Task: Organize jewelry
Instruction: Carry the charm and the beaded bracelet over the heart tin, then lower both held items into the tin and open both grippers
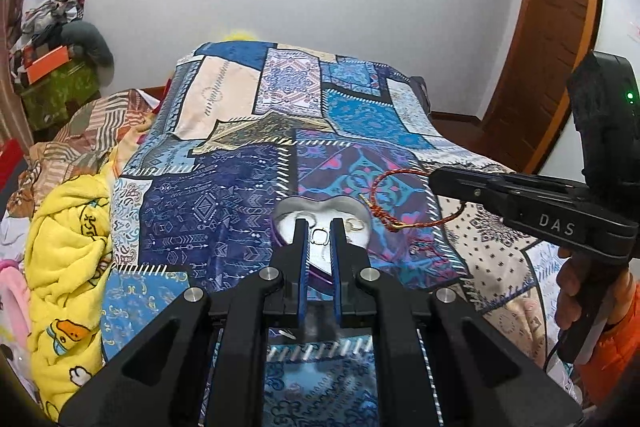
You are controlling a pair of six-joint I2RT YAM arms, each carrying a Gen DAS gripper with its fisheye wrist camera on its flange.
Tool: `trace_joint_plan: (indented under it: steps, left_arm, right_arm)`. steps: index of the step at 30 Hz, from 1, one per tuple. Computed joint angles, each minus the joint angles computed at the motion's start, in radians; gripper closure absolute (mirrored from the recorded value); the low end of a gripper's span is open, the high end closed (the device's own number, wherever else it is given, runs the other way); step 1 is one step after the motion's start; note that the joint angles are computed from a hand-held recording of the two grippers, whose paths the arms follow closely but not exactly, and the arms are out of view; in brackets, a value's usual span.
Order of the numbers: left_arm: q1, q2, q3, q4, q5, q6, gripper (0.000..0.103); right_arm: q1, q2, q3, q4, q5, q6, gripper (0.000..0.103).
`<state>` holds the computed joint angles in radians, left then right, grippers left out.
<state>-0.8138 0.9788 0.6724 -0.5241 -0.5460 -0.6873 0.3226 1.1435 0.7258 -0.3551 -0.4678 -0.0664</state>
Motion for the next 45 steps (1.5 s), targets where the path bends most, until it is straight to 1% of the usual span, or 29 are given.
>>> trace_joint_plan:
  steps: [7, 14, 16, 22, 25, 29, 34, 37, 39, 42, 45]
  left_arm:
    - [0.095, 0.05, -0.041, 0.11, 0.096, 0.066, 0.095]
    - [0.173, 0.148, -0.065, 0.234, 0.206, 0.12, 0.095]
    - [0.185, 0.177, -0.069, 0.263, 0.233, 0.126, 0.095]
    - [0.187, 0.25, -0.064, 0.307, 0.239, 0.14, 0.095]
    - [0.187, 0.263, -0.064, 0.309, 0.231, 0.141, 0.095]
    - [0.201, 0.27, -0.064, 0.314, 0.247, 0.145, 0.095]
    - [0.193, 0.267, -0.057, 0.302, 0.234, 0.158, 0.095]
    - [0.175, 0.267, -0.046, 0.281, 0.209, 0.154, 0.095]
    - [0.173, 0.265, -0.038, 0.263, 0.212, 0.144, 0.094]
    - [0.169, 0.256, -0.03, 0.24, 0.211, 0.129, 0.094]
    - [0.146, 0.239, -0.014, 0.202, 0.185, 0.12, 0.094]
  right_arm:
    - [0.061, 0.126, 0.03, 0.069, 0.029, 0.038, 0.096]
    - [0.084, 0.23, 0.057, 0.105, 0.054, 0.038, 0.096]
    - [0.075, 0.257, 0.074, 0.1, 0.042, 0.034, 0.096]
    - [0.085, 0.299, 0.096, 0.087, 0.043, 0.012, 0.096]
    - [0.089, 0.315, 0.097, 0.085, 0.042, 0.011, 0.096]
    - [0.084, 0.334, 0.103, 0.082, 0.037, 0.016, 0.096]
    - [0.07, 0.353, 0.14, 0.015, 0.005, 0.005, 0.095]
    - [0.065, 0.338, 0.135, 0.005, 0.005, 0.01, 0.085]
    - [0.06, 0.308, 0.121, 0.008, 0.015, 0.018, 0.078]
    - [0.05, 0.263, 0.109, 0.001, 0.028, 0.019, 0.073]
    - [0.044, 0.211, 0.098, -0.016, 0.05, 0.003, 0.072]
